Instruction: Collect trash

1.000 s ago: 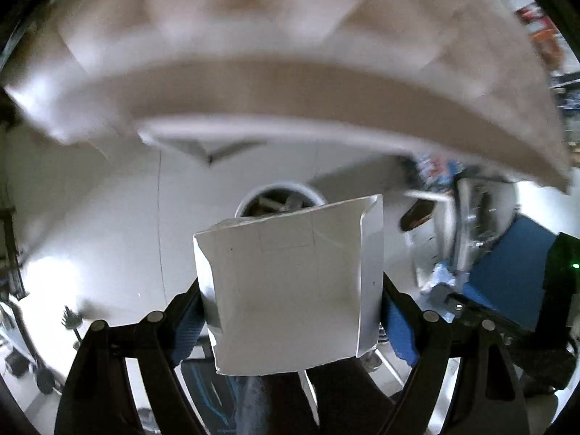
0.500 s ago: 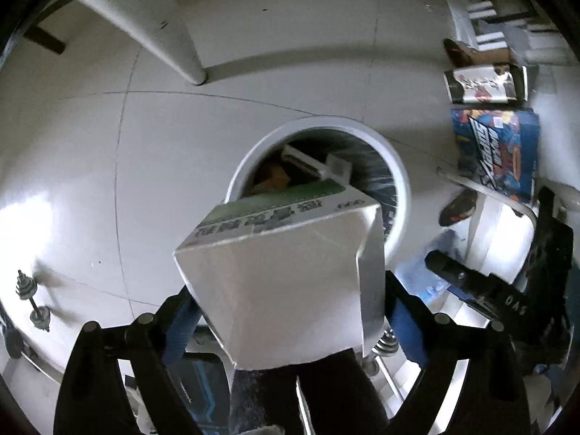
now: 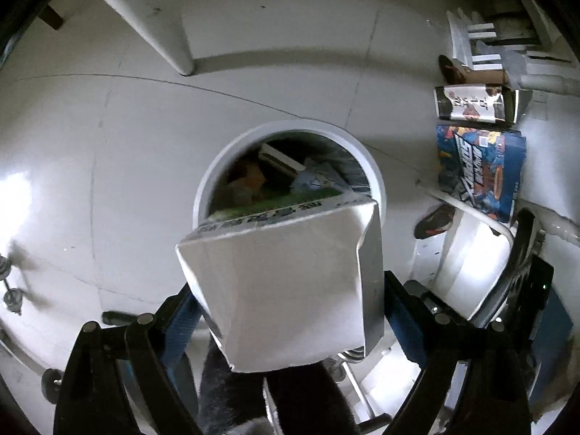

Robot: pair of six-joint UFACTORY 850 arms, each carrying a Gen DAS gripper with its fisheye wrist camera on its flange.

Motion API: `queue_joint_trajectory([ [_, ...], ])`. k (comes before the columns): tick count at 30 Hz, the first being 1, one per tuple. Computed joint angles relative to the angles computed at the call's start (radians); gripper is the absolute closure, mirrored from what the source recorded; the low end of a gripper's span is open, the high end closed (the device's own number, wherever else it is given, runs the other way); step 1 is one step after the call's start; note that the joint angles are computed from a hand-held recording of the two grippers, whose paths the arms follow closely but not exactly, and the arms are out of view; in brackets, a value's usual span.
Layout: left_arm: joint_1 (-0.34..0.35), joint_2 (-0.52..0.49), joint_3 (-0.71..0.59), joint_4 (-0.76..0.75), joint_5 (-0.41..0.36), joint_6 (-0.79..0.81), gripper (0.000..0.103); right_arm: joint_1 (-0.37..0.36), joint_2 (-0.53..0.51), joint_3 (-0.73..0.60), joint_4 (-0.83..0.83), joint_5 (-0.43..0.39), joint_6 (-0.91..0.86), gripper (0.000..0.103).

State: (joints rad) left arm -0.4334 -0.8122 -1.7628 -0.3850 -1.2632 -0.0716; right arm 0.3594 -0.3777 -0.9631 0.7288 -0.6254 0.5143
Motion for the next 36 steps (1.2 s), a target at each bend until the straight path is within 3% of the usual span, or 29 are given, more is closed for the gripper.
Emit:
queue_joint_trajectory([
  [3,-0.013,-0.011,0.011,-0.016,0.033,0.023,0.01,0.014,-0.003,-0.016,-0.162,-0.031,0.121,0.006],
  [10,-0.042,-0.058,0.021,-0.016,0.039,0.055,0.013,0.023,-0.036,-0.029,-0.302,-0.071,0.23,0.006],
  [23,-0.059,-0.019,0.067,0.013,0.104,0.124,0.009,0.026,-0.017,0.027,-0.36,-0.078,0.306,0.006],
  [30,-0.089,0.099,0.132,0.211,0.192,0.036,0.009,0.052,0.012,0.009,-0.424,-0.1,0.345,0.006],
  [36,-0.104,0.227,0.136,0.321,0.132,-0.031,0.009,0.089,0.096,-0.064,-0.51,-0.186,0.382,0.006],
])
